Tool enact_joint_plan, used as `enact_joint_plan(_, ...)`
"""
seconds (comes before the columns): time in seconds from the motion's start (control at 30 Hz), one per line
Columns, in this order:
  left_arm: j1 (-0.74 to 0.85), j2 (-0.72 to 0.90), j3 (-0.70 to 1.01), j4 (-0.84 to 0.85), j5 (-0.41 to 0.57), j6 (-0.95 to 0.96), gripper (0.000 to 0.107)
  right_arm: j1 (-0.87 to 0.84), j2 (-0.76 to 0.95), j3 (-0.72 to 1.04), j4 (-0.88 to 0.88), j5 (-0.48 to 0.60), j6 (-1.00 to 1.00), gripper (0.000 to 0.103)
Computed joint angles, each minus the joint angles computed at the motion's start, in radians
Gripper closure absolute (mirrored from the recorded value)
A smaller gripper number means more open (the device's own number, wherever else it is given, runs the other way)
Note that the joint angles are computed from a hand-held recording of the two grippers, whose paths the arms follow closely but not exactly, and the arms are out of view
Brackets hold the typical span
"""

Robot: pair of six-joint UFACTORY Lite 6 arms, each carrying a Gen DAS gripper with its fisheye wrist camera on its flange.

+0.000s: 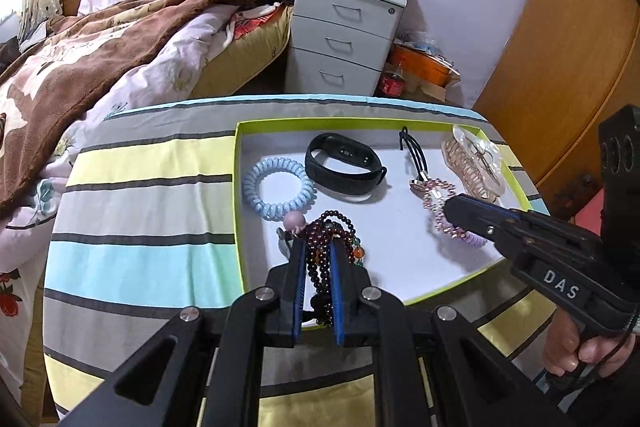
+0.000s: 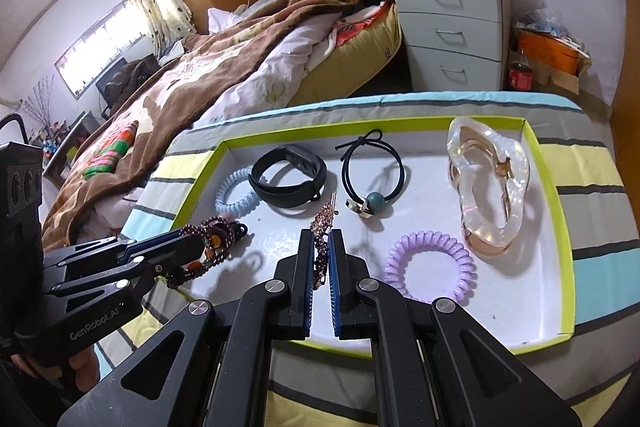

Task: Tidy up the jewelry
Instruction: 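Open both grippers to release the bracelet and hairpin into the lid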

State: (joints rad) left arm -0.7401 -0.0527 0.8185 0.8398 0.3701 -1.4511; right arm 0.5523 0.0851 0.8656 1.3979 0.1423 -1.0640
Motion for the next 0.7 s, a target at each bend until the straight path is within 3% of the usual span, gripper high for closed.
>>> enact_joint_plan(0.7, 0.027, 0.066, 0.034, -0.096, -0.023, 0.088, 0.094, 0.001, 0.054, 0.023, -0.068, -0.007, 0.069, 0.096)
